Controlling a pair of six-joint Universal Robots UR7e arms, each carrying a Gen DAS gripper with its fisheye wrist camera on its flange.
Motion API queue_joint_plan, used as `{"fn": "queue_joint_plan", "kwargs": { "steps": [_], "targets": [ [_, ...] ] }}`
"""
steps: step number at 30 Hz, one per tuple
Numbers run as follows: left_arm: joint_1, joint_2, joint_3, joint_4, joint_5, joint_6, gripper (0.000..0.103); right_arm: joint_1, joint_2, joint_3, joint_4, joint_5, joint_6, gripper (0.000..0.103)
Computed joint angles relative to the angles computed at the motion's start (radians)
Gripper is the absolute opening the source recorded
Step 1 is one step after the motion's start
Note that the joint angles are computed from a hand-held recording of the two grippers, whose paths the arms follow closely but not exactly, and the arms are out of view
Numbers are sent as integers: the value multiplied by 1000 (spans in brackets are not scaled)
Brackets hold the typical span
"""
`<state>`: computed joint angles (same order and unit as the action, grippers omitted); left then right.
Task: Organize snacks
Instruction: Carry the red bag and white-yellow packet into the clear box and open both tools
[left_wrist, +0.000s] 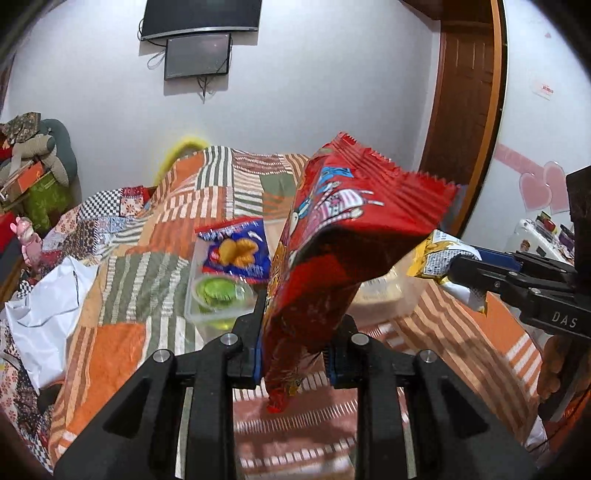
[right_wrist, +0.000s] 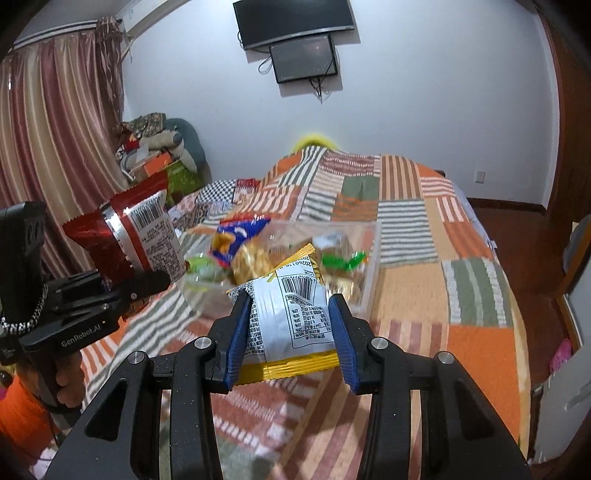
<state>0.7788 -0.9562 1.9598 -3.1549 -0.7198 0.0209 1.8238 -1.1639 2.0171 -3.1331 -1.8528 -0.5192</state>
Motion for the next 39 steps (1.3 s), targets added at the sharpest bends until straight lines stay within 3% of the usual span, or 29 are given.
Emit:
{"fn": "queue_joint_plan", "kwargs": {
  "steps": [12, 34, 37, 39],
  "targets": [
    [54, 74, -117, 22, 11, 29, 24, 3, 95, -103, -4, -3, -8, 39],
    [133, 133, -228, 158, -94, -60, 24, -14, 188, -192, 77, -49, 8, 39],
    [137, 130, -227, 174, -93, -77, 31, -11, 188, -191, 79, -59, 7, 41],
    [134, 124, -221, 181, -93, -86, 43, -12, 184, -193, 96, -57, 20, 43]
  ]
}}
